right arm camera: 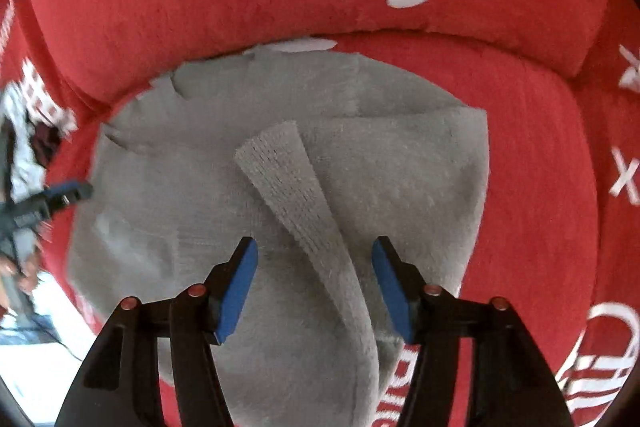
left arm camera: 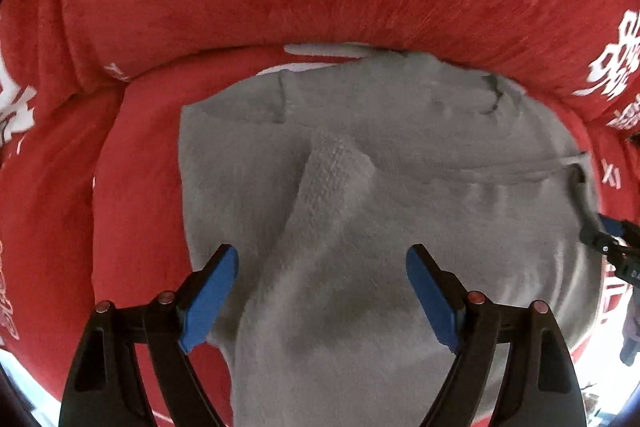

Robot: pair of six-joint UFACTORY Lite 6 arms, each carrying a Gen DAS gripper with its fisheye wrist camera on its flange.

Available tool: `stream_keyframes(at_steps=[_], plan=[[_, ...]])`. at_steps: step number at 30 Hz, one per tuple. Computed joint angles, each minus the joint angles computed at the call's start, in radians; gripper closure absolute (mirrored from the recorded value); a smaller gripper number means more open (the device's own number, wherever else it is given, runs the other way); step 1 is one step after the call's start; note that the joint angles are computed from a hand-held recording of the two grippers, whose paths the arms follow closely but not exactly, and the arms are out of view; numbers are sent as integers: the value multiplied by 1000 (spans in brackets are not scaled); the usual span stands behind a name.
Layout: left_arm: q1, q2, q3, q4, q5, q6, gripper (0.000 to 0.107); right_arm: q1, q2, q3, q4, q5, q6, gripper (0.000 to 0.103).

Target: Fold small clothes

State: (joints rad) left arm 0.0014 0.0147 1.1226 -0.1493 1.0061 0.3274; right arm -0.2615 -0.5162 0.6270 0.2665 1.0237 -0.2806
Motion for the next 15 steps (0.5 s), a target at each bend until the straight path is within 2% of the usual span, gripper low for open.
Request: stream_keyframes(at_steps=[1, 2, 3, 4, 5, 6, 8, 10, 13, 15], plan=[[1, 8, 0, -7, -3, 13, 26, 70, -9, -11, -69, -37, 84, 40], [6, 20, 4, -26, 1, 41, 49, 110, -15, -20, -122, -62, 154, 40], [8, 27, 7, -38, 8, 59, 63, 129, -19, -22, -159, -73, 206, 48], [11, 37, 11, -50, 18, 86, 88, 139, -17, -26, -189, -89, 276, 66], [16, 37, 10, -71, 25, 127, 100, 135, -17, -27, -201, -98, 318, 79], [20, 27, 8, -82, 28, 153, 100, 126, -18, -25, -204, -102, 354, 97], [58, -11, 20, -139, 60, 219, 100, 156, -50, -11, -245, -86, 449, 97], [113, -31, 59, -193, 109, 255, 100, 257, -94, 30, -330, -44, 566, 97], [186, -22, 168, -253, 175, 280, 100, 354, -103, 150, -403, 5, 586, 97], [192, 3, 222, -264, 169, 271, 100, 368, -52, 224, -427, -3, 563, 97]])
